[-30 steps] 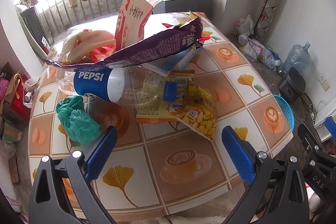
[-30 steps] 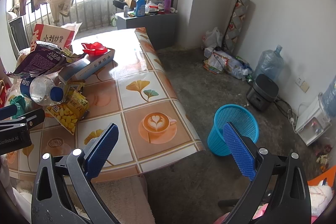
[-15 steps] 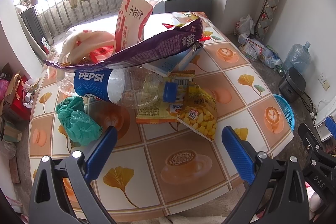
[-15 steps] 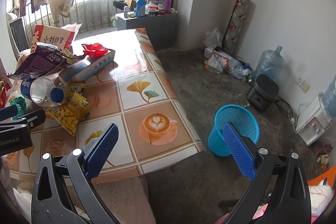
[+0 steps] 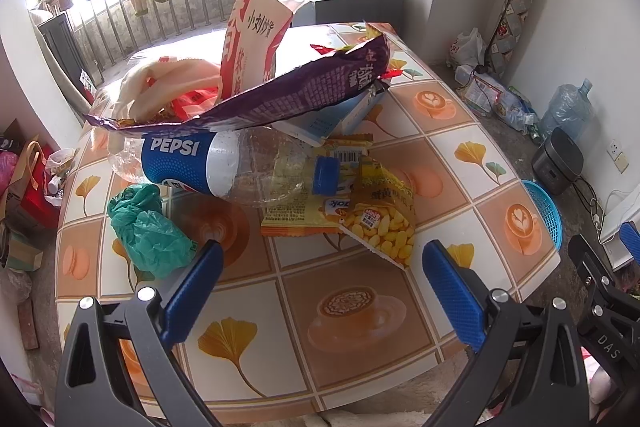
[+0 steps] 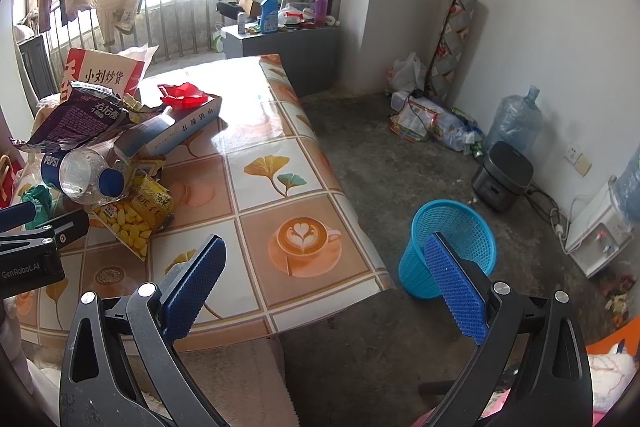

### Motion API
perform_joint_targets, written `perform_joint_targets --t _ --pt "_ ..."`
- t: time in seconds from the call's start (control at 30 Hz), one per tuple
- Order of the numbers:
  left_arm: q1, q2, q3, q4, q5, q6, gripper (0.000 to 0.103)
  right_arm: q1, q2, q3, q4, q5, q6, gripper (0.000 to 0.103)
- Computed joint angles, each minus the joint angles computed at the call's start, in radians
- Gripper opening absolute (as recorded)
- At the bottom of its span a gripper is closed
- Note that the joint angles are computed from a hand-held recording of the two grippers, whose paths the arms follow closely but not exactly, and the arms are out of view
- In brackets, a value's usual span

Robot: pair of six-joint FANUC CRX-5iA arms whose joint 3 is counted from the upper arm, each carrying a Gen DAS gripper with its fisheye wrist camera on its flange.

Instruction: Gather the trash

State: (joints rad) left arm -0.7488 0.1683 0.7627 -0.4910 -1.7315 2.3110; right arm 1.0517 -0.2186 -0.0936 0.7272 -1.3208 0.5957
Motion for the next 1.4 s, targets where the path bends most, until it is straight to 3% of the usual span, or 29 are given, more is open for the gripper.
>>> perform_joint_targets --t 0.6,0.73,1.07,1.27,1.4 --pt "0.001 -0.004 -0.007 0.000 0.003 0.000 0.097 0.003 0.005 -0.001 0.006 0.009 -0.015 0.095" --pt "0.004 -0.040 -0.050 -0.008 0.041 0.005 0.097 0.002 0.015 0.009 0.007 0.022 -0.020 0.095" --pt "0.022 -0.243 -0.224 -0.101 0.296 -0.107 0.098 -0.027 0.068 0.063 0.059 0.194 -0.064 0.095" --pt "0.241 -0.409 -0.390 0.093 0.553 -0.211 0.097 -0.057 0.125 0.160 0.078 0.372 -0.054 0.095" --pt "0.405 -0.463 -0.449 0.228 0.650 -0.300 0.091 -0.083 0.201 0.290 -0.052 0.501 0.034 0.094"
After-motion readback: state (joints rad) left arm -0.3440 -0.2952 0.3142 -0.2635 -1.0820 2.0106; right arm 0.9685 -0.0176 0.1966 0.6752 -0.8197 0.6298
